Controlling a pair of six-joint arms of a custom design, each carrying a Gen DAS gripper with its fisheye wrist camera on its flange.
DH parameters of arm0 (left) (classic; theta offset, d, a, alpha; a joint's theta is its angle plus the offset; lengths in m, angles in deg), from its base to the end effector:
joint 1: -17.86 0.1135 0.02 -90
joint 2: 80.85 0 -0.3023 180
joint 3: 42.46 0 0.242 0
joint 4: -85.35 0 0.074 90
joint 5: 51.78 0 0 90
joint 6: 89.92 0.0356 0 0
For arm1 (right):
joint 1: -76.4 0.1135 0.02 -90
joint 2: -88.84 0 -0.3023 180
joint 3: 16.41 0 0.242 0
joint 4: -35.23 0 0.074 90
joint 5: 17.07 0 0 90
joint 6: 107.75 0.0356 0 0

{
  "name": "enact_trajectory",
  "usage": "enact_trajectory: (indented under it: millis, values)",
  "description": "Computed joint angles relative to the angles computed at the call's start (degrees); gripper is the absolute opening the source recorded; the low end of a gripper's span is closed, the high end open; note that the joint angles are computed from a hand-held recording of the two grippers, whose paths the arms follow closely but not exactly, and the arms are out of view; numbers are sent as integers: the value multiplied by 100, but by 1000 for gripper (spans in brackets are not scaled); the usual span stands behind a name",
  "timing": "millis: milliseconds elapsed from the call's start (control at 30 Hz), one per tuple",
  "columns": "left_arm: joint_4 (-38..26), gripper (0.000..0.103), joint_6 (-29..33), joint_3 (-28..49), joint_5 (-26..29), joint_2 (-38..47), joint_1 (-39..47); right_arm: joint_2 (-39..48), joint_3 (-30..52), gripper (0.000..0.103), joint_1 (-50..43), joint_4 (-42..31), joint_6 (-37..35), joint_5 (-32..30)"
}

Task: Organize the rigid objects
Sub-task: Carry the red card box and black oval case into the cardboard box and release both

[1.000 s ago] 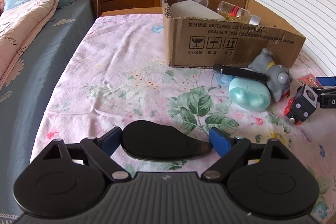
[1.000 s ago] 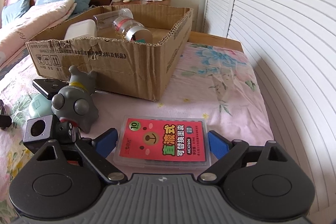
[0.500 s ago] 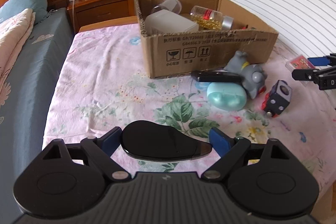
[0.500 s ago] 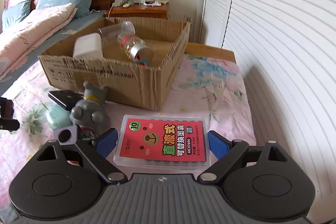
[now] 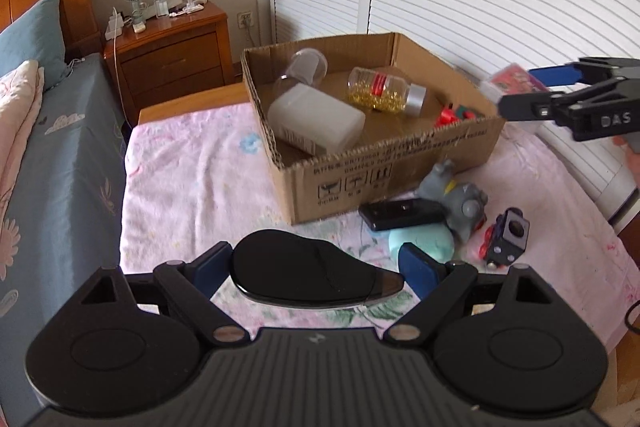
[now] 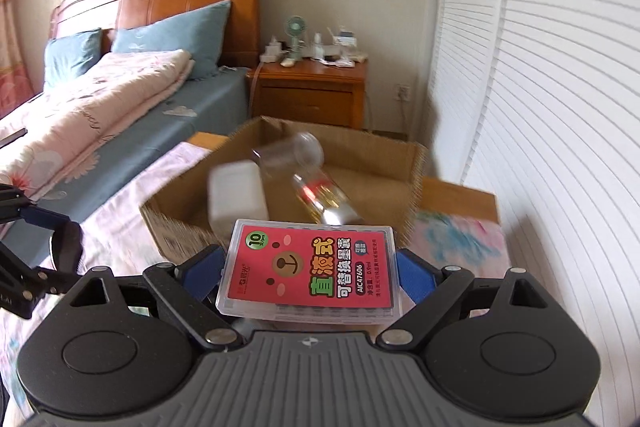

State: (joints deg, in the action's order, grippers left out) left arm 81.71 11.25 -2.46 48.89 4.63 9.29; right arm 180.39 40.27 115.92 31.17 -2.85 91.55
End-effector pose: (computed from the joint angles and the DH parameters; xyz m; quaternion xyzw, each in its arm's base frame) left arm 0.2336 -0.0419 0.1599 0.1919 0.9136 -0.0792 0.3496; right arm 0.2468 0.1888 0.2096 -0.1217 0.8848 0.0647 0.4451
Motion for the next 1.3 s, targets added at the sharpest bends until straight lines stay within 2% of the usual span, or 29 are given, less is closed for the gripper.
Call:
enact_trajectory:
  millis: [300,367,400,500,867,1300]
  values:
    - [-9,89,315,574,-2,289,201,1149,1241,95,-104,-213,52,-215]
    - [13,89,328,681,5,364,210,1294,1391,103,-107,-301,98,-186]
    - [34,89,336,718,7,387,209,1329,1405,103,-91,-298,158,-125]
    - [26,89,334,854,30,454,196,1290,1341,103,-108,-275,317,-231]
    - [-319,89,181,1482,-64,723,-155,825,817,103,265,-377,828,351]
    - [-1123,89,50,3136,-329,1648,-1122,313,-64,103,525,-249,1615,1060]
